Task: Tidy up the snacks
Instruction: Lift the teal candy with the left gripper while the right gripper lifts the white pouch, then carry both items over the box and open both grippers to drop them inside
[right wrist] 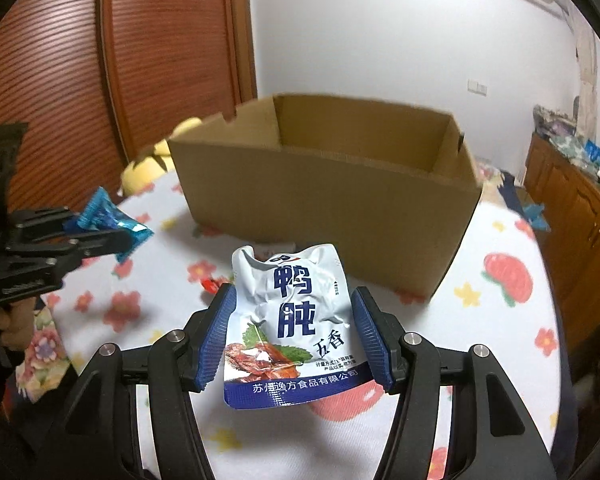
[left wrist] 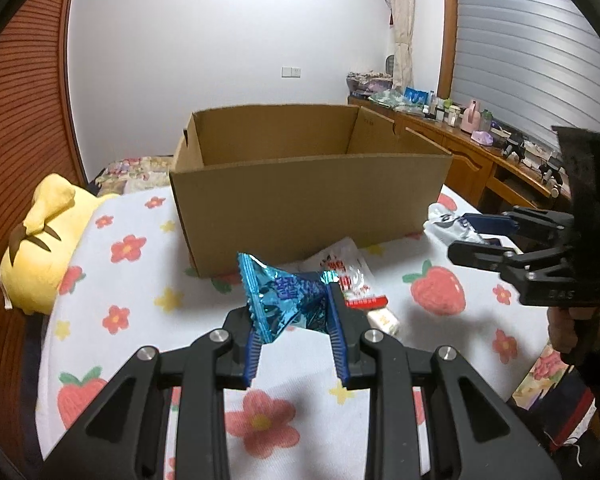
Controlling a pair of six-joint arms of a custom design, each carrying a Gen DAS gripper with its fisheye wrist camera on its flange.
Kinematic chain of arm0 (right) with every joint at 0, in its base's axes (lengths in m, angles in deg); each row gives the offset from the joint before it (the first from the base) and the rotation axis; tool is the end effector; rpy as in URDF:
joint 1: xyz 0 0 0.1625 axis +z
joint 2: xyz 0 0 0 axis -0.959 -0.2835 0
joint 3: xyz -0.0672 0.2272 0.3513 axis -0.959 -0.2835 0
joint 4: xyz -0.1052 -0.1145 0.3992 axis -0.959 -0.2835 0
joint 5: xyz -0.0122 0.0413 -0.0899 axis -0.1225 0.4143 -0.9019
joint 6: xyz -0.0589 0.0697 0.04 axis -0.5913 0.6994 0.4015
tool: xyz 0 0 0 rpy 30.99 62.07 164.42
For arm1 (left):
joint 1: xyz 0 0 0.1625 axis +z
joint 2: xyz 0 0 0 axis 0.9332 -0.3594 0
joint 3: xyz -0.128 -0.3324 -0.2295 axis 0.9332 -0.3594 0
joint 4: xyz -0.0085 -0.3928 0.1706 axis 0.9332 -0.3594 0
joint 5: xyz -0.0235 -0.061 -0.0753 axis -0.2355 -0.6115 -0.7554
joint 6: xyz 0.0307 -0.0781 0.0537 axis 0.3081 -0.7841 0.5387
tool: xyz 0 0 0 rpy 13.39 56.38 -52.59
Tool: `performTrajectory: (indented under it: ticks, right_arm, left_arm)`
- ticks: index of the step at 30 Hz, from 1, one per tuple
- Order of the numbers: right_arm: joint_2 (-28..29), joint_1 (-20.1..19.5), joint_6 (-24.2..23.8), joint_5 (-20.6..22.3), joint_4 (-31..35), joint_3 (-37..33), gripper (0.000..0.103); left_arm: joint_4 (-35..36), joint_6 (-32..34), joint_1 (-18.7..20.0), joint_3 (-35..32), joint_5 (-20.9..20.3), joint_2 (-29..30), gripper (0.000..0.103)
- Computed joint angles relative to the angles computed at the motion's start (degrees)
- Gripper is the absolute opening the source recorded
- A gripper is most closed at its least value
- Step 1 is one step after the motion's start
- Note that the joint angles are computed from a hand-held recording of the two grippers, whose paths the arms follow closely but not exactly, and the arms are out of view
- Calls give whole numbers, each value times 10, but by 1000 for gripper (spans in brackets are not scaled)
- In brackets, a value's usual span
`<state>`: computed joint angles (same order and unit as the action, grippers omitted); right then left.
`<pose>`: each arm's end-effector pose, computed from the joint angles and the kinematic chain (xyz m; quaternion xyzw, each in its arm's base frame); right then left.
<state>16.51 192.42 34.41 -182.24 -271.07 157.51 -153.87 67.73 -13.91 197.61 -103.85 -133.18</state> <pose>0.3623 -0.4639 0.0204 0.4132 -0.8451 0.2725 0.2019 -0.0439 -0.4102 0.3272 0.2436 0.8522 -0.3807 0.2637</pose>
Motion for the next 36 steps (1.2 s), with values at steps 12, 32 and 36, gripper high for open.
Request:
performTrajectory:
  ticks: [12,32,36]
  right_arm:
    - [-8,30,-29,32,-7,-31,61]
    - [42,2,-69,66,62,-166,61]
    - [50,-8,-65,73,79,-188,61]
  left_arm:
    - [-18,34,-16,-38,0,8,27]
    - [-54,91,15,-174,-22,156,28]
    - [-61,99,20,-196,-22,185,28]
